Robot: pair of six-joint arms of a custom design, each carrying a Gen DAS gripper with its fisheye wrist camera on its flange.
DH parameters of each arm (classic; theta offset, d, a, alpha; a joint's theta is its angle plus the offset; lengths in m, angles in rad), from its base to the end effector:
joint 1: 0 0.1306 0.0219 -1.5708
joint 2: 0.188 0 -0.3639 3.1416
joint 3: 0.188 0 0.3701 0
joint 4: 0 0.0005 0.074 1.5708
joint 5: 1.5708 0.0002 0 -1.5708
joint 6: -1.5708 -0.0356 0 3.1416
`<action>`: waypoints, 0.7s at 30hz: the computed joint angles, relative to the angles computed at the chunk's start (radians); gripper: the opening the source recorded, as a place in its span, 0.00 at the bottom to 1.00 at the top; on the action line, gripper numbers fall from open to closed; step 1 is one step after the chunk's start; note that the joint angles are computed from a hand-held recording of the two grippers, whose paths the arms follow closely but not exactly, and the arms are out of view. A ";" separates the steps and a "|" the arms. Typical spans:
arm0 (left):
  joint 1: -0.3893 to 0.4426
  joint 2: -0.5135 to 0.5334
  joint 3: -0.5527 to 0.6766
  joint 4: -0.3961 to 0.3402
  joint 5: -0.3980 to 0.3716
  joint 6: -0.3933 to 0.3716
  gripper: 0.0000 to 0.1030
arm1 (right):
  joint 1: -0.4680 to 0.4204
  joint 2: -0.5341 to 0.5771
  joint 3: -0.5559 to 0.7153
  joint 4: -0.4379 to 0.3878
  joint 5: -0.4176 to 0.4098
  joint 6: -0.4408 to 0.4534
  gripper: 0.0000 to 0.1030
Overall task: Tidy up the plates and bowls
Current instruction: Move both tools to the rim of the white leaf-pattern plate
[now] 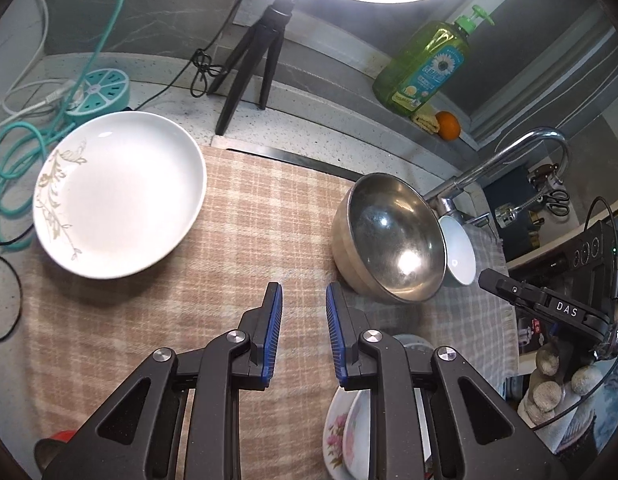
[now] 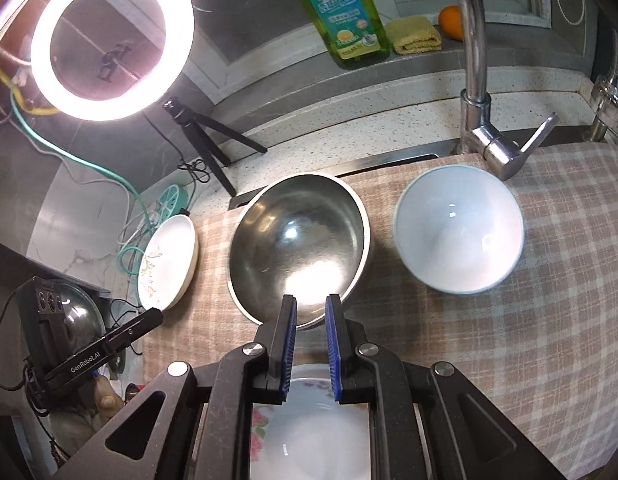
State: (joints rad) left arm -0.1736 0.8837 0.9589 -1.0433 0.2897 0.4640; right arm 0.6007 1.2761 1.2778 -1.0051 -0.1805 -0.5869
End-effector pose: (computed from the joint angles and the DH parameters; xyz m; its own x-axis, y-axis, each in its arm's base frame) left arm 0.2719 -0.0585 0.3887 -0.8711 -0.2827 -0.4016 -0.0725 0.8828 -0.4641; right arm 0.3363 0.2375 0.4010 -0.9313 0.0223 -0.3637 -0.1440 0.8943 0.4237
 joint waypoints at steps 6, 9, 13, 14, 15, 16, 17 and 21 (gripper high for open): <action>0.124 -0.064 -0.003 -0.063 0.059 -0.084 0.20 | 0.080 0.016 0.038 0.013 0.042 -0.028 0.14; 0.199 -0.091 -0.005 -0.098 0.095 -0.133 0.20 | 0.122 0.036 0.066 0.016 0.059 -0.042 0.14; 0.309 -0.111 -0.003 -0.138 0.140 -0.213 0.20 | 0.183 0.083 0.122 0.012 0.081 -0.054 0.16; 0.345 -0.114 -0.001 -0.150 0.156 -0.234 0.20 | 0.191 0.091 0.132 0.011 0.082 -0.055 0.16; 0.374 -0.116 0.001 -0.158 0.169 -0.253 0.20 | 0.202 0.104 0.147 0.010 0.085 -0.058 0.16; 0.403 -0.116 0.003 -0.166 0.180 -0.275 0.20 | 0.213 0.119 0.165 0.008 0.091 -0.062 0.17; 0.421 -0.117 0.003 -0.171 0.185 -0.287 0.20 | 0.222 0.132 0.181 0.005 0.096 -0.066 0.17; 0.523 -0.102 0.015 -0.204 0.223 -0.368 0.20 | 0.253 0.191 0.249 -0.018 0.112 -0.064 0.17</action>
State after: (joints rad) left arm 0.3492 0.7818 0.9743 -1.2475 0.5130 0.0956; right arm 0.8538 1.4672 1.5271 -1.0235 -0.0682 -0.6508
